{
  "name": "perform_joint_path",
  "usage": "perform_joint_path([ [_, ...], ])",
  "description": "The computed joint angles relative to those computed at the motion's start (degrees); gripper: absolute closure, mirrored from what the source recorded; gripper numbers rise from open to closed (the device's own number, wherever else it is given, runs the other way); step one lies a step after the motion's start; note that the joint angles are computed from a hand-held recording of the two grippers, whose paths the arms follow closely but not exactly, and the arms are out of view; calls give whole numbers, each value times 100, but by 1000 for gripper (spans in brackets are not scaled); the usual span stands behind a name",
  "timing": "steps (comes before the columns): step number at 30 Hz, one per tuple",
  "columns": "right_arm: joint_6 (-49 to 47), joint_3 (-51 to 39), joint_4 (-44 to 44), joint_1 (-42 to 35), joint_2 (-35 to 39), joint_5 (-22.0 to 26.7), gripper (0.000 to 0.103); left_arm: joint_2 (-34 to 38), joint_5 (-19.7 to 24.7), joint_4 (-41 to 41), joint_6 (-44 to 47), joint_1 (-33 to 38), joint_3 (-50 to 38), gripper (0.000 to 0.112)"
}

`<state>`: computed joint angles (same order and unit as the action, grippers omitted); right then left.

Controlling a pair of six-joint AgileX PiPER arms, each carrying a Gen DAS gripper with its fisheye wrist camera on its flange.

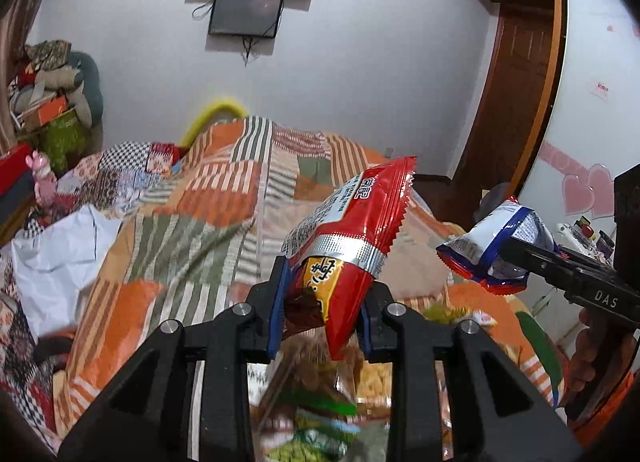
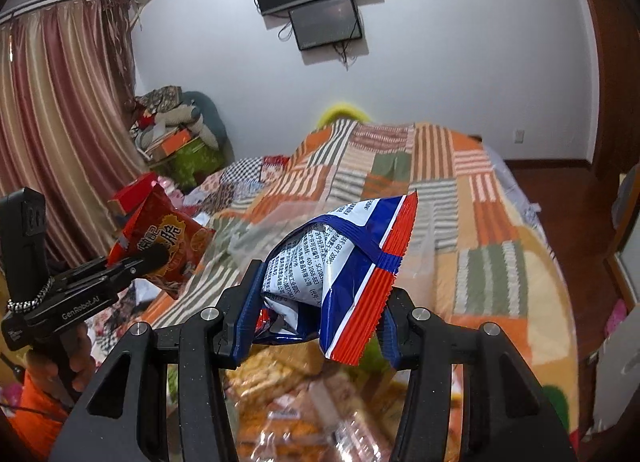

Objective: Organize snacks
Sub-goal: 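Grasp and lift the red chip bag with the left tool while the right tool lifts the blue-and-white bag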

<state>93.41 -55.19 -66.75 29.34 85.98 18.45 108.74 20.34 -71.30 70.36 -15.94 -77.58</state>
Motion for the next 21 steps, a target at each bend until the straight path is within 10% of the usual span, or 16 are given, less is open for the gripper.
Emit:
perform_joint_path([
  [21, -892, -1034, 591, -581, 857, -205, 57, 1516, 628, 2567, -2572, -300, -2765, 83],
])
